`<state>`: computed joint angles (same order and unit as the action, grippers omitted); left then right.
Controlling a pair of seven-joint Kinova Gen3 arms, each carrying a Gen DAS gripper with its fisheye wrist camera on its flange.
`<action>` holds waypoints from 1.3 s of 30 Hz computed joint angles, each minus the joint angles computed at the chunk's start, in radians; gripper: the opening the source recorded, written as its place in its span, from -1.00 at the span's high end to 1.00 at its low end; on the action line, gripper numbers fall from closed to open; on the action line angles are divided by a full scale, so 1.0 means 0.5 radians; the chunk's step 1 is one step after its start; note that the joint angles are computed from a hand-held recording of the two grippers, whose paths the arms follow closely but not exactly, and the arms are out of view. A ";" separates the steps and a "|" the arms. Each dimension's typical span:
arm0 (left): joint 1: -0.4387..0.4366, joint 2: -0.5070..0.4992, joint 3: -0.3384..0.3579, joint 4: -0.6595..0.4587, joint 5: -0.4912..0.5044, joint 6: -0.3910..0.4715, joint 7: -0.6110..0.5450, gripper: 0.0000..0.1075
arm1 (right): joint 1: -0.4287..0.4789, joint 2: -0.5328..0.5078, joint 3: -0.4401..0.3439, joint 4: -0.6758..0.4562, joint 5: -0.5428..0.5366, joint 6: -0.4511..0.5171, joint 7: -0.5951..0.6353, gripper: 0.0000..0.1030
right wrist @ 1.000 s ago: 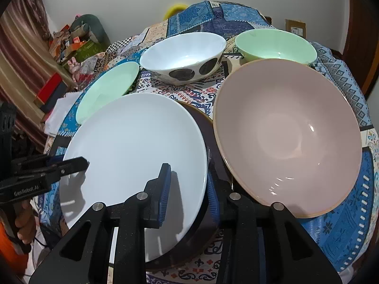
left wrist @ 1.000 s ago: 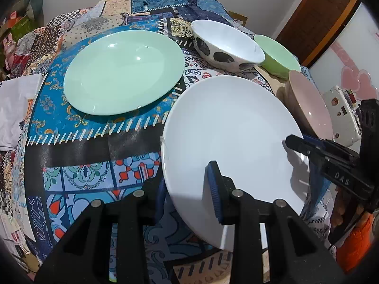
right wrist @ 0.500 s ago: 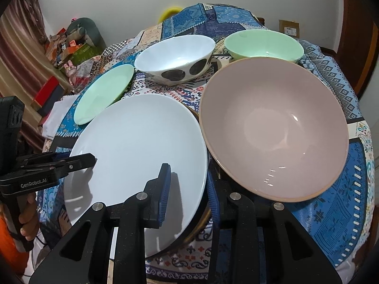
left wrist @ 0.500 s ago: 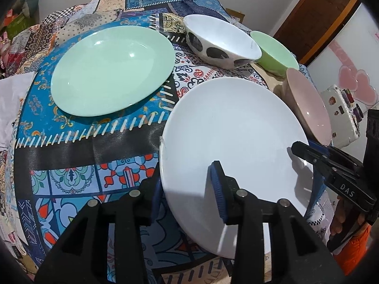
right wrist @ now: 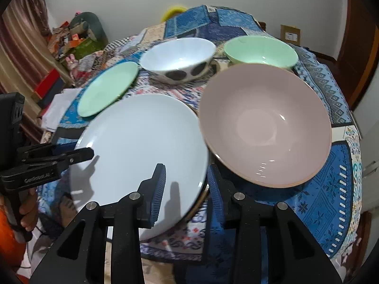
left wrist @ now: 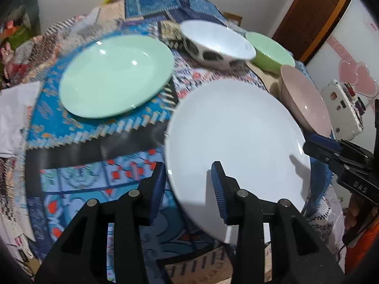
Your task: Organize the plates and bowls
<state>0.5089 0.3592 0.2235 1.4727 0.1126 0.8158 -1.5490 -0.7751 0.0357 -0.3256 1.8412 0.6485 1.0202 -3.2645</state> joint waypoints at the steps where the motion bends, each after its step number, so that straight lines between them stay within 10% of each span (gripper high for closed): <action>1: 0.007 -0.027 -0.016 0.014 -0.025 -0.022 0.011 0.26 | -0.007 0.002 -0.004 -0.016 0.024 0.010 -0.005 0.31; 8: -0.071 -0.206 -0.061 0.095 -0.097 -0.169 0.017 0.05 | -0.077 0.084 0.000 -0.172 0.285 0.114 -0.009 -0.19; 20: -0.225 -0.086 -0.131 -0.146 -0.189 -0.074 0.136 -0.48 | -0.058 0.293 0.193 -0.420 0.310 -0.079 0.359 -0.33; 34: -0.314 0.304 -0.160 -0.548 -0.189 0.136 -0.010 -0.48 | 0.045 0.498 0.369 -0.596 -0.038 -0.348 0.835 -0.37; 39: -0.296 0.429 -0.186 -0.686 -0.205 0.190 -0.082 -0.19 | 0.081 0.582 0.416 -0.696 -0.213 -0.368 1.034 -0.18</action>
